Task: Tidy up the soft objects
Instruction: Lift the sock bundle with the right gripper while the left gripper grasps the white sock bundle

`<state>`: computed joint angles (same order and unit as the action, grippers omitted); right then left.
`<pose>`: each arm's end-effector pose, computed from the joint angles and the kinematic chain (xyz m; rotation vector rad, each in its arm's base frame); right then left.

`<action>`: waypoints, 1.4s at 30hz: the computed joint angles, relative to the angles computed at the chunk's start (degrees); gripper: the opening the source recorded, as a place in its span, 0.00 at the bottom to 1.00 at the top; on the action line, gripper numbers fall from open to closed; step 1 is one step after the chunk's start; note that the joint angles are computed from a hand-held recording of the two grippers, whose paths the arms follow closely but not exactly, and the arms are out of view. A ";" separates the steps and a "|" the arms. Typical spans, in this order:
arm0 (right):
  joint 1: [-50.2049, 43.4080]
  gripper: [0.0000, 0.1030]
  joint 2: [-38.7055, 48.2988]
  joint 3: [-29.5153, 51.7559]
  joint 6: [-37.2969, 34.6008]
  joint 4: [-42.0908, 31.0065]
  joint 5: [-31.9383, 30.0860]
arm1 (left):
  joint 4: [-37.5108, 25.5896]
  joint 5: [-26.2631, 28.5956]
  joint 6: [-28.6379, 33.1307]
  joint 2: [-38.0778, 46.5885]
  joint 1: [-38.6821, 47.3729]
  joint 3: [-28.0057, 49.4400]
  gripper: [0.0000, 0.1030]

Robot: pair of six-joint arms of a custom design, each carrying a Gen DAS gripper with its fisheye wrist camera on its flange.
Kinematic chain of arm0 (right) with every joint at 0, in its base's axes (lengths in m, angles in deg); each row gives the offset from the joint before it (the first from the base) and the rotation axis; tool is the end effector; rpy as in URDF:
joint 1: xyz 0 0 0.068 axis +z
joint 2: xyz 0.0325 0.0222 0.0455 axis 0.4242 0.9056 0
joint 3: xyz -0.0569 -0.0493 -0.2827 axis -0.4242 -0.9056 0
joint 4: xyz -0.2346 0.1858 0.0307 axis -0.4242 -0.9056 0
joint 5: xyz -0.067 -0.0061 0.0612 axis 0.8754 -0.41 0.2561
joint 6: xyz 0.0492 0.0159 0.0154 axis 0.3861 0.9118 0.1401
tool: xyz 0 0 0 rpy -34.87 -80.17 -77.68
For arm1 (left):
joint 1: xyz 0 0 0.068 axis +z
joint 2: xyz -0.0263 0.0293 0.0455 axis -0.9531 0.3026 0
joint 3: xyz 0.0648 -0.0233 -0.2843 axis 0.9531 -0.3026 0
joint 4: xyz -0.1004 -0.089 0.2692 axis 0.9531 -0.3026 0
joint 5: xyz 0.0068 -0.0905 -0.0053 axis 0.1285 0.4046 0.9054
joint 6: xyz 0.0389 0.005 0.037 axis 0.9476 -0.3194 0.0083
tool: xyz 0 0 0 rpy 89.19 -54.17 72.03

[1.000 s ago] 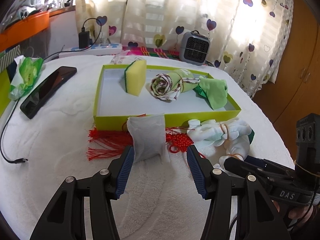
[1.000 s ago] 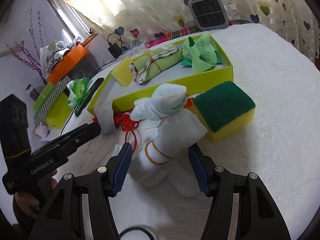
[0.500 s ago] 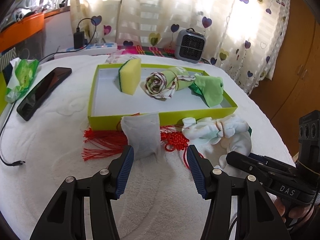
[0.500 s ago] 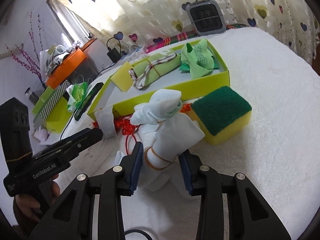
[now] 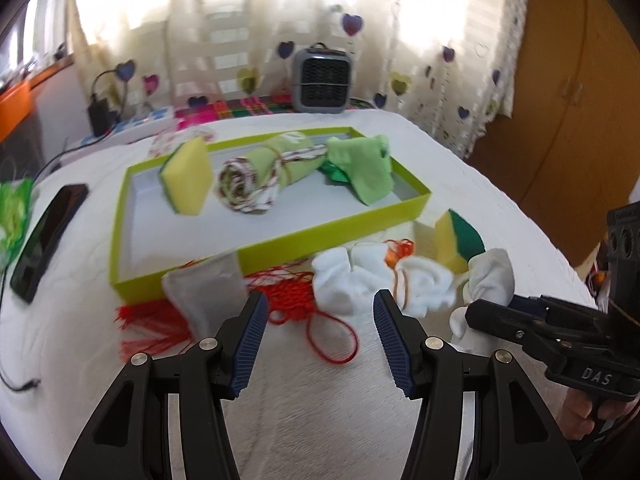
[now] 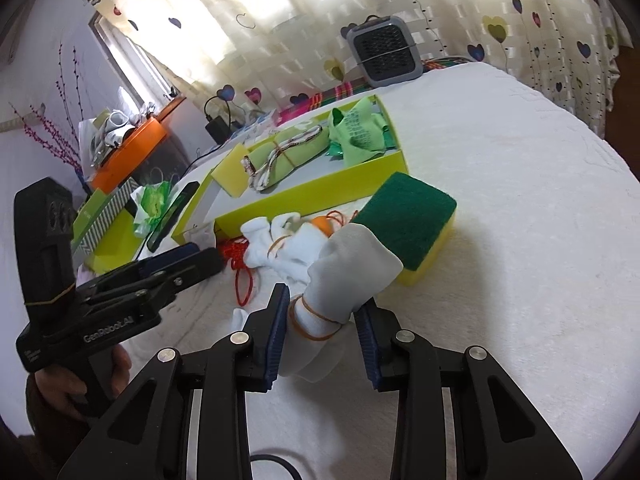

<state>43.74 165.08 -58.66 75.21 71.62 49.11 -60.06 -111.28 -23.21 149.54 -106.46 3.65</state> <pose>0.2181 0.0937 0.0945 -0.5371 2.3442 0.8801 0.1663 -0.0961 0.1185 -0.1627 2.3694 -0.0793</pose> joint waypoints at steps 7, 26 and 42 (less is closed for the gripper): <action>-2.86 0.33 -2.51 -1.07 -1.93 -1.64 -1.15 | 2.96 2.97 5.00 6.53 -1.24 3.03 0.53; -17.12 0.33 -4.27 -2.68 -13.56 -8.02 -11.73 | 4.95 7.07 12.95 18.58 -2.54 9.53 0.53; -28.95 0.33 -3.82 -1.54 -20.02 -11.90 -14.17 | 1.24 10.06 9.58 11.26 -12.11 8.26 0.53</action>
